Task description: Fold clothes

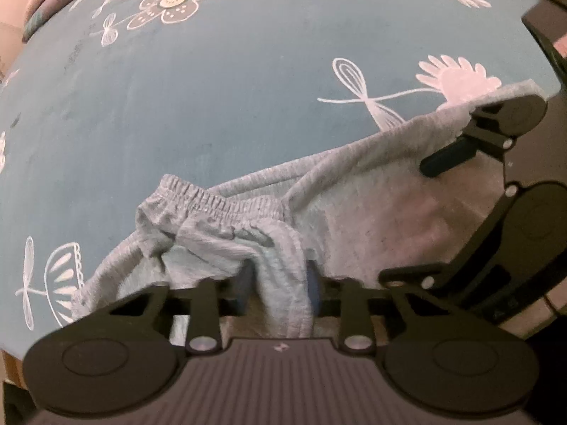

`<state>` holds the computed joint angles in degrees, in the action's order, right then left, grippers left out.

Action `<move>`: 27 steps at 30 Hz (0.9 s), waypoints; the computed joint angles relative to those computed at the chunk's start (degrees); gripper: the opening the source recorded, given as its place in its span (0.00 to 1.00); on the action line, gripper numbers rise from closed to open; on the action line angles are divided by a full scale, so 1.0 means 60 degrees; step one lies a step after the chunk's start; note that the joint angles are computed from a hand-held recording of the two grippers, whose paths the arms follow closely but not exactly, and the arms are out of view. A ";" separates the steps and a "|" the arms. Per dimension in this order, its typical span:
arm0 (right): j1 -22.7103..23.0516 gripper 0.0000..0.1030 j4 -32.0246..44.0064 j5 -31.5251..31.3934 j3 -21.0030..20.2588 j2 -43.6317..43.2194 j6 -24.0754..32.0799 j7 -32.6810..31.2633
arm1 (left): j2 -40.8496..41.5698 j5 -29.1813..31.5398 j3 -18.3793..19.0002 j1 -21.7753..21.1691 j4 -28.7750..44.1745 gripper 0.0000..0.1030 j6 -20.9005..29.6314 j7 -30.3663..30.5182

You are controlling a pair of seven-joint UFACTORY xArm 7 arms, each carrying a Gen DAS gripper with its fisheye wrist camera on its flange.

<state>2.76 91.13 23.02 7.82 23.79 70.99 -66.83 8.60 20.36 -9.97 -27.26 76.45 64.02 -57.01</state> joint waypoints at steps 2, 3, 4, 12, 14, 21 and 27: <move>-0.0006 1.00 -0.0096 -0.0066 -0.0008 -0.0089 -0.0095 -0.0150 | -0.0114 0.0069 -0.0002 -0.0031 -0.0086 0.06 0.0216 -0.0074; -0.0007 1.00 -0.0146 -0.0097 -0.0013 -0.0134 -0.0143 -0.0224 | -0.0338 0.0004 0.0007 0.0001 -0.0309 0.06 0.0063 -0.0266; 0.0004 1.00 -0.0207 -0.0129 -0.0017 -0.0177 -0.0201 -0.0283 | -0.0575 -0.0067 0.0004 0.0045 -0.0518 0.06 -0.0048 -0.0472; 0.0141 1.00 -0.0629 -0.0324 -0.0056 -0.0486 -0.0590 -0.0468 | -0.1829 -0.0238 -0.0320 0.0322 -0.1117 0.06 0.1389 -0.1624; 0.0148 1.00 -0.0591 -0.0334 -0.0065 -0.0468 -0.0561 -0.0428 | -0.2175 -0.0422 -0.0376 0.0460 -0.1404 0.06 0.1894 -0.2100; 0.0200 1.00 -0.0753 -0.0486 -0.0067 -0.0585 -0.0723 -0.0628 | -0.3191 -0.1490 -0.0436 0.0999 -0.2748 0.10 0.2901 -0.3413; 0.0355 1.00 -0.1054 -0.0593 -0.0035 -0.0710 -0.1047 -0.0665 | -0.4025 -0.1049 -0.0662 0.1331 -0.3311 0.28 0.2209 -0.3888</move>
